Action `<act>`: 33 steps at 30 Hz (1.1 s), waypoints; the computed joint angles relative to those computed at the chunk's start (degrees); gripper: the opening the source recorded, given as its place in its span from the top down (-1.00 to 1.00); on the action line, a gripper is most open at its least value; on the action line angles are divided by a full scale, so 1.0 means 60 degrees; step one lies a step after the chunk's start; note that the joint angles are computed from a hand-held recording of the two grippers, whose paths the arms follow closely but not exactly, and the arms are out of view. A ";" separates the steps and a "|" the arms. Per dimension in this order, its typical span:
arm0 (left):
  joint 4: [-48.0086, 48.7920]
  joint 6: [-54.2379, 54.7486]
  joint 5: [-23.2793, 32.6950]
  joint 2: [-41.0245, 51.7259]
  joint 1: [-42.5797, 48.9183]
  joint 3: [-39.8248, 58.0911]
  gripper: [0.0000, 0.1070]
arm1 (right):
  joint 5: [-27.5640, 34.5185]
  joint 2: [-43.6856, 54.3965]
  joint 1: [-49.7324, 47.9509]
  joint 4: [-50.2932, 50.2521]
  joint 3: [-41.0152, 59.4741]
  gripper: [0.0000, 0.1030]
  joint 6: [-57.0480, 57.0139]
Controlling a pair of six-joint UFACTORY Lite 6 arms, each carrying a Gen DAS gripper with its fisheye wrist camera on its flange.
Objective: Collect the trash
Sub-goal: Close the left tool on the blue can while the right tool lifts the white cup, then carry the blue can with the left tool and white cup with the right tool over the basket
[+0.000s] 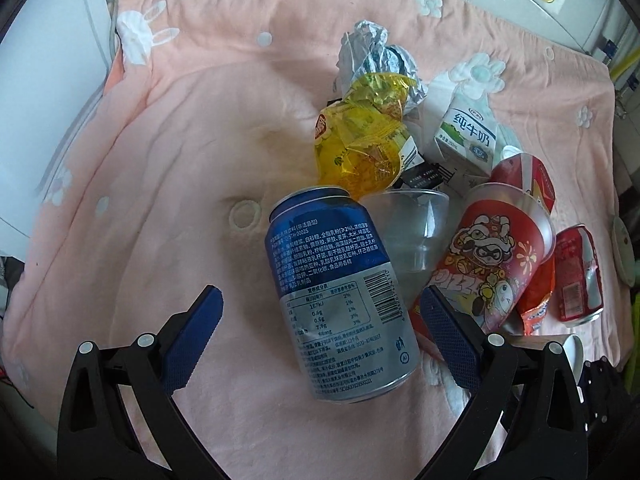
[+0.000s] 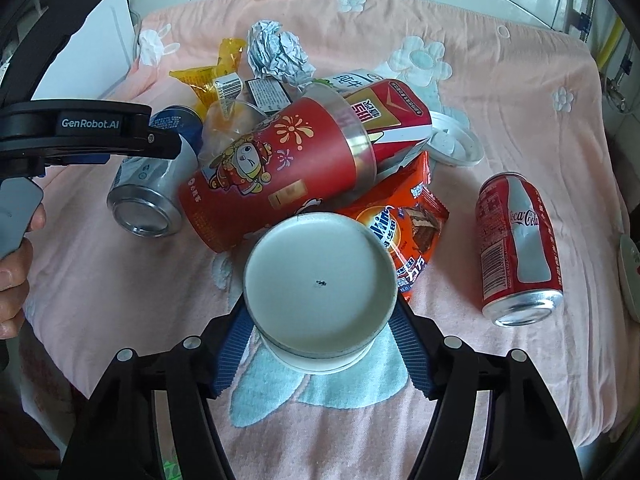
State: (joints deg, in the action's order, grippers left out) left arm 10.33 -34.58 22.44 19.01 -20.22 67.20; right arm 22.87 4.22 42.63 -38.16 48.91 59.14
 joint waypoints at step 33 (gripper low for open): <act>0.1172 -0.2799 0.0718 -0.6407 -0.1744 -0.4847 -0.30 | 0.2875 -0.5205 0.3718 -0.0295 -0.2893 -0.20 0.1656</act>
